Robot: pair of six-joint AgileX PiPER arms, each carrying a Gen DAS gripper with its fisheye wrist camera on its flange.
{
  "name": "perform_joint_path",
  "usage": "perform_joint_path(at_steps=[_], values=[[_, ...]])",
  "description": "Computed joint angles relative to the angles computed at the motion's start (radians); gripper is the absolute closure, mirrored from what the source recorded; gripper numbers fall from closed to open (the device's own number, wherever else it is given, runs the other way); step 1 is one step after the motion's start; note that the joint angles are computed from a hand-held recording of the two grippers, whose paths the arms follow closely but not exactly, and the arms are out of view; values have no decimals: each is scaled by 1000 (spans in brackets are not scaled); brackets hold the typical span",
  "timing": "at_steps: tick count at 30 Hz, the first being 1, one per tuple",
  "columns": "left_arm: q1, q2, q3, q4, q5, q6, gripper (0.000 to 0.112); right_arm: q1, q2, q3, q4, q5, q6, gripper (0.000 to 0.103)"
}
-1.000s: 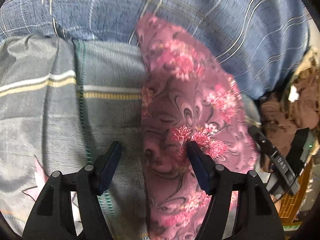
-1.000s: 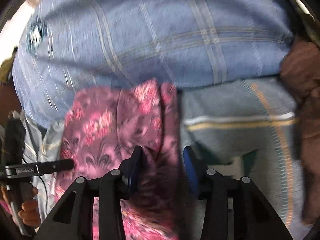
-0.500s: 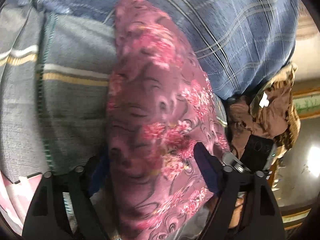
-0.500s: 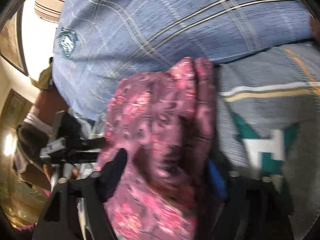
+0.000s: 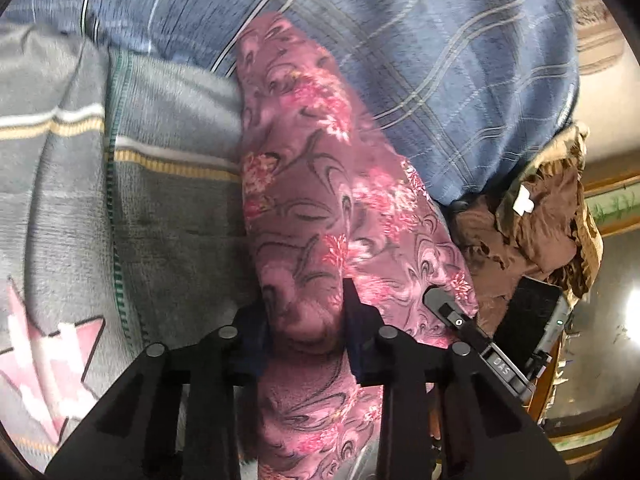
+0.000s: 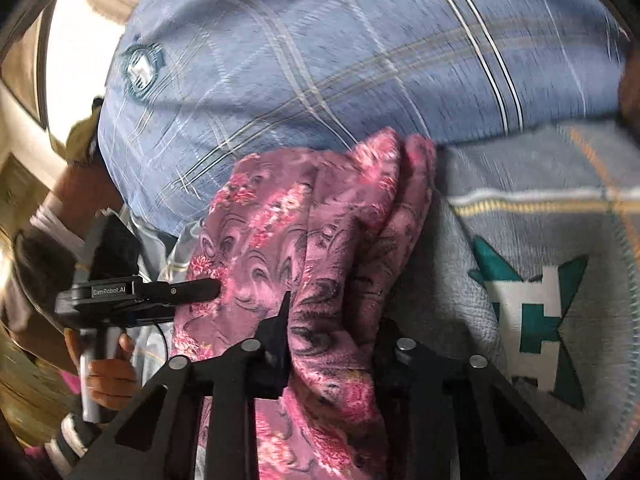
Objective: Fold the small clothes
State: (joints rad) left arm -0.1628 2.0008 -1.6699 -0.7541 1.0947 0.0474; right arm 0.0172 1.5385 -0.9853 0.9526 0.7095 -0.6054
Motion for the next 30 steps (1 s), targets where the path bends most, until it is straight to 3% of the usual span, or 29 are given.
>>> perform_joint_path(at_steps=[7, 11, 15, 23, 26, 27, 28, 29, 30], values=[[56, -110, 4, -49, 59, -5, 85, 89, -161, -64, -186, -16, 247, 76], [106, -222, 36, -48, 78, 19, 85, 211, -212, -139, -330, -36, 436, 76], [179, -329, 134, -38, 92, 84, 85, 360, -246, -111, -404, -128, 565, 75], [287, -473, 499, 7, 13, 233, 85, 580, -213, 131, -288, -357, 600, 73], [273, -467, 604, 58, -64, 240, 82, 678, -167, 193, -551, -439, 873, 71], [269, -463, 630, 77, -88, 245, 75, 695, -143, 204, -651, -448, 954, 69], [267, -460, 654, 78, -113, 257, 66, 704, -131, 211, -751, -443, 1031, 62], [277, -463, 680, 51, -130, 288, 65, 714, -127, 220, -851, -444, 1121, 47], [302, -470, 700, 8, -125, 332, 65, 719, -143, 235, -951, -439, 1221, 41]])
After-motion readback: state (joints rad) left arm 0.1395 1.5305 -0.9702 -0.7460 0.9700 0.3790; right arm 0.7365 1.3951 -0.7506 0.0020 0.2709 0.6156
